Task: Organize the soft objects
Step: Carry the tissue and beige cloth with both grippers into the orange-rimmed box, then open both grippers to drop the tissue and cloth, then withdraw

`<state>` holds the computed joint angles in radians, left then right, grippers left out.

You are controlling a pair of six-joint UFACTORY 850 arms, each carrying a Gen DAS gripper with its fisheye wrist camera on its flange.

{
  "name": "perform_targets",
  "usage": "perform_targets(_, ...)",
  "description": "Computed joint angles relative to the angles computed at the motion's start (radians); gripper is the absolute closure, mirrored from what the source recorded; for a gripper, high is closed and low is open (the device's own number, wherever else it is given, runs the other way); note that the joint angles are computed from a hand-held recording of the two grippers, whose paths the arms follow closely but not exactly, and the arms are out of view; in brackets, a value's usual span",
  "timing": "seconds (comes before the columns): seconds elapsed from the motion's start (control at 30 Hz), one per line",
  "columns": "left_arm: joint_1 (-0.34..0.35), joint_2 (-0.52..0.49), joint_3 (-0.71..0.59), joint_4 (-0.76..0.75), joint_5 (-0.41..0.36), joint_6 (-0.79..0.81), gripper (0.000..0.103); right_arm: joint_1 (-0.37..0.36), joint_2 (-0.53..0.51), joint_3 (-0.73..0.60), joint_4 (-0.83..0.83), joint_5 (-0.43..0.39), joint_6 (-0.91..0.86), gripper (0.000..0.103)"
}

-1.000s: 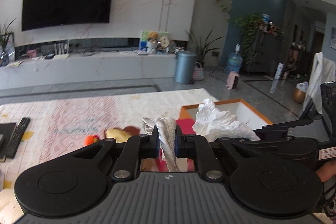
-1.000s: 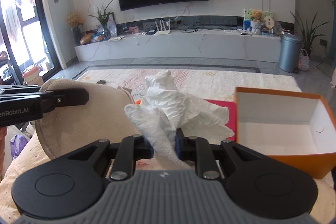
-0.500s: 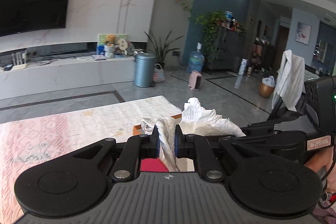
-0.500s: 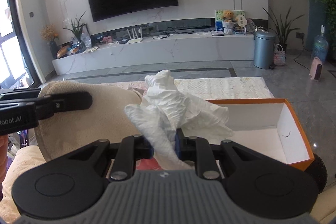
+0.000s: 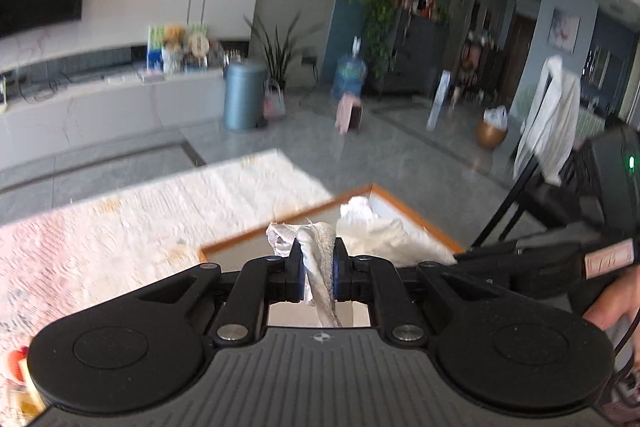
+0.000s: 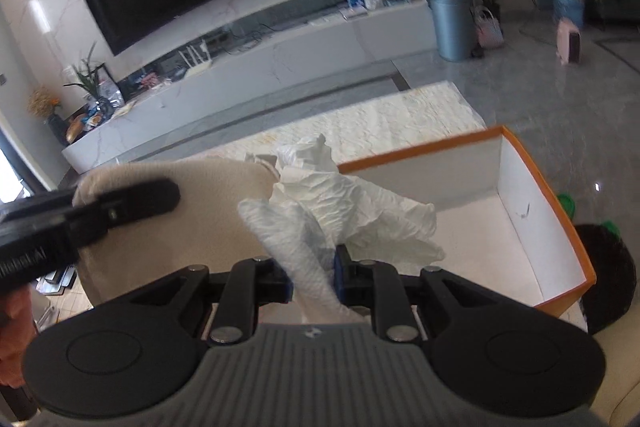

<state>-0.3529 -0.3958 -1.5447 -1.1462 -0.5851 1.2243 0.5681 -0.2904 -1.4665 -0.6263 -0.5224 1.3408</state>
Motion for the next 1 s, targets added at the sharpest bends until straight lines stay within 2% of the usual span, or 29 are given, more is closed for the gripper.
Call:
perform_targets(0.13,-0.034,-0.075,-0.078,0.229,-0.006,-0.175,0.09,-0.054,-0.073,-0.056,0.24,-0.032,-0.297,0.086)
perform_targets(0.27,-0.06,-0.105,-0.1,0.369,-0.008,-0.238,0.09,-0.116,-0.14,-0.103,0.55,-0.052,-0.655,0.086)
perform_targets(0.4,-0.082,-0.116,-0.099,0.488,-0.009,-0.27,0.089,-0.154,-0.192,-0.131,0.676,-0.083,-0.894,0.086)
perform_targets(0.5,-0.095,-0.136,-0.123,0.562,-0.046,-0.305,0.089,-0.185,-0.231,-0.162,0.8,-0.149,-1.063,0.086)
perform_targets(0.7,-0.127,-0.188,-0.204,0.739,-0.131,-0.401,0.087,-0.191,-0.302,-0.233,0.839,-0.293,-1.134,0.085)
perform_targets(1.0,-0.132,-0.239,-0.269,0.85,-0.245,-0.504,0.083,-0.195,-0.38,-0.325,0.841,-0.394,-1.153,0.083)
